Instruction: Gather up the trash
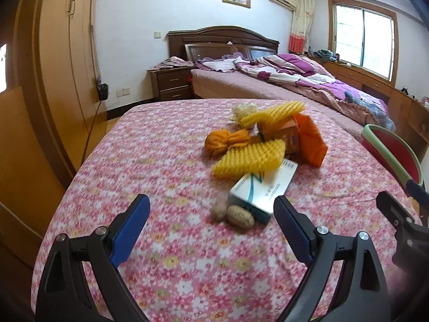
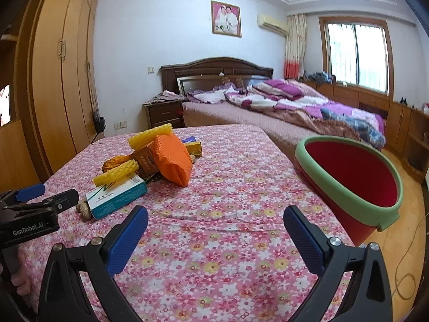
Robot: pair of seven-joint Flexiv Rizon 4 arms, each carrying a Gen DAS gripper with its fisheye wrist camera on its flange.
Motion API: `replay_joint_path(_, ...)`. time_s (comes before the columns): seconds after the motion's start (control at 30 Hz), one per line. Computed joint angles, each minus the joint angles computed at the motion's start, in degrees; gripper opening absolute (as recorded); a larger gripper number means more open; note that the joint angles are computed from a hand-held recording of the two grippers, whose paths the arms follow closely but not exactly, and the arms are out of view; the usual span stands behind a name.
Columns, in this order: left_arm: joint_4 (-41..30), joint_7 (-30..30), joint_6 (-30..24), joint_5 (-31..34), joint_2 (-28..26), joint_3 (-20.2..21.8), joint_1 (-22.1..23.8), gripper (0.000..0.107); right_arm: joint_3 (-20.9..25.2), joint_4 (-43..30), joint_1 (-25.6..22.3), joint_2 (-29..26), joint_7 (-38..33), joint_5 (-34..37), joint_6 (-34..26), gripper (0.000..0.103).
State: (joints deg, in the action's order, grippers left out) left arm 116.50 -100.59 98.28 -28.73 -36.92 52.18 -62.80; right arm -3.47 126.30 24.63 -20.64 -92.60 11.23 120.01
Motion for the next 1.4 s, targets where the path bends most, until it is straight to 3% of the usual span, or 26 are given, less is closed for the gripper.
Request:
replay_joint_path(0.13,-1.68,2.03,-0.85,2.7,3.58,-6.31,6.78,0.093,-1.96,-0.72,1.44,1.12,-0.94,1.23,-2.59,0.103)
replay_joint_path(0.3,-4.9,0.0,-4.61,5.51,3.93,-8.28,10.07,0.091,-0.11,-2.76,-3.54,2.7,4.39,-4.33,-11.86,0.103)
replay_joint_path(0.37,-6.26,0.4,-6.36,7.1,4.26,-9.99,11.99,0.09,-1.72,-2.79,-2.8,3.05,5.54,-6.04,-13.54,0.103)
replay_joint_path(0.5,-8.57,5.42,-8.47,9.15,6.77,-21.95,22.07,0.09,-5.21,-3.0,-0.93,3.27,7.62,-9.44,-16.18,0.103)
replay_joint_path(0.7,-15.06,4.94,-15.55,14.68,4.48,-23.4,24.69,0.083,5.66,-6.16,-13.07,1.66,11.73,-15.5,-18.8,0.103)
replay_joint_path(0.87,-17.32,3.29,-19.48,15.26,4.02,-27.83,29.84,0.068,9.16,-7.43,-16.78,0.48,13.79,-19.29,-19.48,0.103)
replay_joint_path(0.93,-16.41,4.67,-18.05,14.2,4.82,-32.78,34.08,0.063,11.02,-8.38,-18.53,-0.25,14.24,-20.46,-20.1,0.103)
replay_joint_path(1.0,-15.43,6.78,-16.81,13.99,5.7,-37.38,38.05,0.048,12.51,-9.3,-19.84,-0.78,14.59,-21.36,-20.86,0.103)
replay_joint_path(1.03,-15.13,6.91,-16.3,14.5,6.01,-38.36,39.04,0.043,12.7,-9.56,-20.0,-0.93,14.8,-21.63,-21.05,0.103)
replay_joint_path(1.1,-14.42,6.85,-15.34,15.39,6.69,-40.18,41.03,0.023,14.06,-10.47,-21.02,-1.36,15.17,-22.01,-21.9,0.103)
replay_joint_path(1.17,-12.86,7.55,-14.1,14.77,7.82,-44.31,44.9,0.012,14.31,-10.96,-20.98,-1.54,15.71,-22.07,-22.32,0.103)
replay_joint_path(1.23,-10.12,9.29,-11.6,12.52,9.42,-50.58,50.43,0.012,14.2,-11.21,-20.51,-1.43,16.23,-22.09,-22.54,0.103)
replay_joint_path(1.33,-7.81,9.15,-8.03,13.39,11.06,-53.94,54.09,0.011,12.98,-11.31,-18.77,-1.06,16.7,-22.59,-22.47,0.103)
replay_joint_path(1.4,-5.56,12.02,-5.62,12.2,12.26,-60.16,59.86,0.011,13.69,-11.98,-18.9,-1.25,16.74,-22.87,-23.12,0.103)
